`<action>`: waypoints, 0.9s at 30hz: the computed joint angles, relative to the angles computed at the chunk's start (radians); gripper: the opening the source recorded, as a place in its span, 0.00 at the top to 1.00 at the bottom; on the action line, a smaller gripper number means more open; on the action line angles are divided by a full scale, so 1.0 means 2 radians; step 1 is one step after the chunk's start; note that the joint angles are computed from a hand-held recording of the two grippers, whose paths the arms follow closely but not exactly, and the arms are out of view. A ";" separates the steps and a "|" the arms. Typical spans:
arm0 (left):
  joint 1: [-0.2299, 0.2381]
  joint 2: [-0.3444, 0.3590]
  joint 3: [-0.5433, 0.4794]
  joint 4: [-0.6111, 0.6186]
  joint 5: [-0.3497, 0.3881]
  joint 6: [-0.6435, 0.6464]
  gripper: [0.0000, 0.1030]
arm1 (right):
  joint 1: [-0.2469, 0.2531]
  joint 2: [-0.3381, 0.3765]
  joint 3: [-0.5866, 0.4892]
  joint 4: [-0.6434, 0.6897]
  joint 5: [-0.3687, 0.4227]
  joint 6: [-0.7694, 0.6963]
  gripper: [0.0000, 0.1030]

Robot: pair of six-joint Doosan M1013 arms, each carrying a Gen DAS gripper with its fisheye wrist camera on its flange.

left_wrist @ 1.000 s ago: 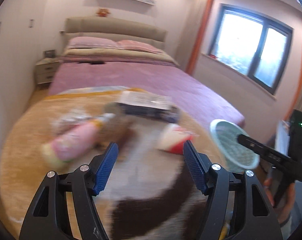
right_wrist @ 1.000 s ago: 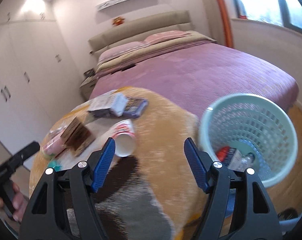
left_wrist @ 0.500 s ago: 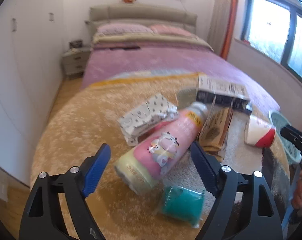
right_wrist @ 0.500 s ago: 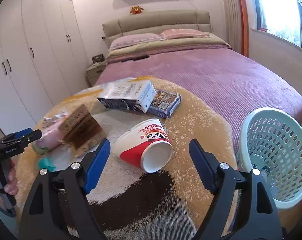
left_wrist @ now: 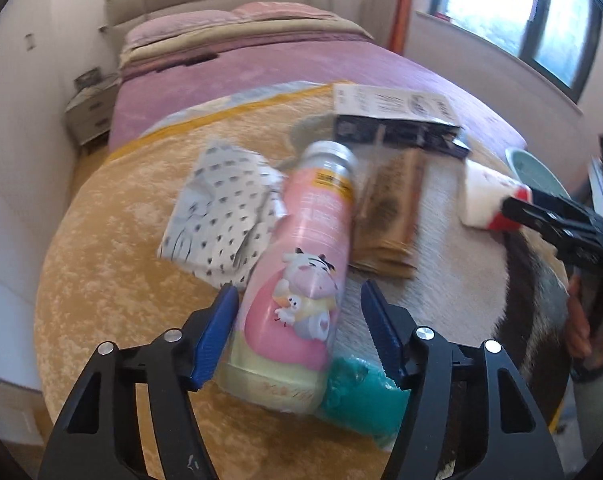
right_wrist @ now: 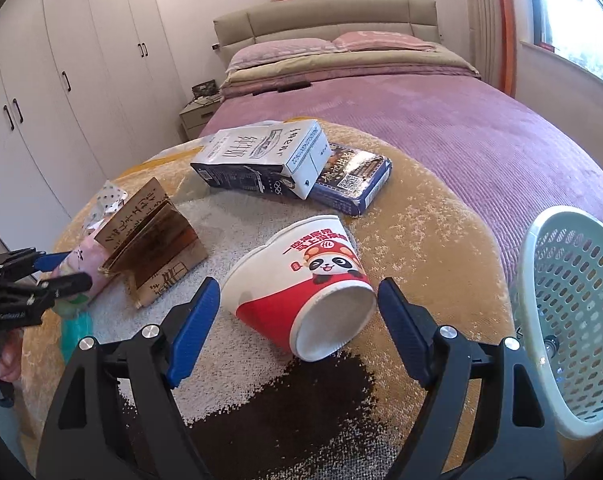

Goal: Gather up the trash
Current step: 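Grasp the pink bottle with the left tool while the right tool grasps the red-white paper cup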

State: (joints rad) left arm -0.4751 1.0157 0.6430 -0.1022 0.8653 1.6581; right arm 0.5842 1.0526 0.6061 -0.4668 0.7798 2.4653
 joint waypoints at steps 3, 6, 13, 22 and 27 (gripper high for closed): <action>-0.003 0.007 -0.011 0.010 0.008 -0.005 0.41 | -0.001 0.005 -0.010 0.009 0.010 -0.012 0.25; -0.006 0.021 -0.035 0.026 0.022 -0.021 0.41 | -0.003 0.012 -0.024 0.029 0.022 -0.029 0.25; -0.009 0.017 -0.024 0.040 0.004 -0.053 0.51 | -0.004 0.008 -0.015 0.047 0.007 -0.047 0.41; -0.008 -0.031 0.059 0.019 -0.083 -0.074 0.54 | 0.004 -0.016 0.031 -0.007 -0.039 -0.016 0.47; -0.011 -0.054 0.092 0.022 -0.125 -0.078 0.54 | 0.003 -0.047 0.086 -0.032 -0.086 0.039 0.47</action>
State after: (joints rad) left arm -0.4966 0.9072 0.8265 -0.0589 0.6147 1.5020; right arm 0.5900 0.9583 0.7791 -0.5311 0.6074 2.5427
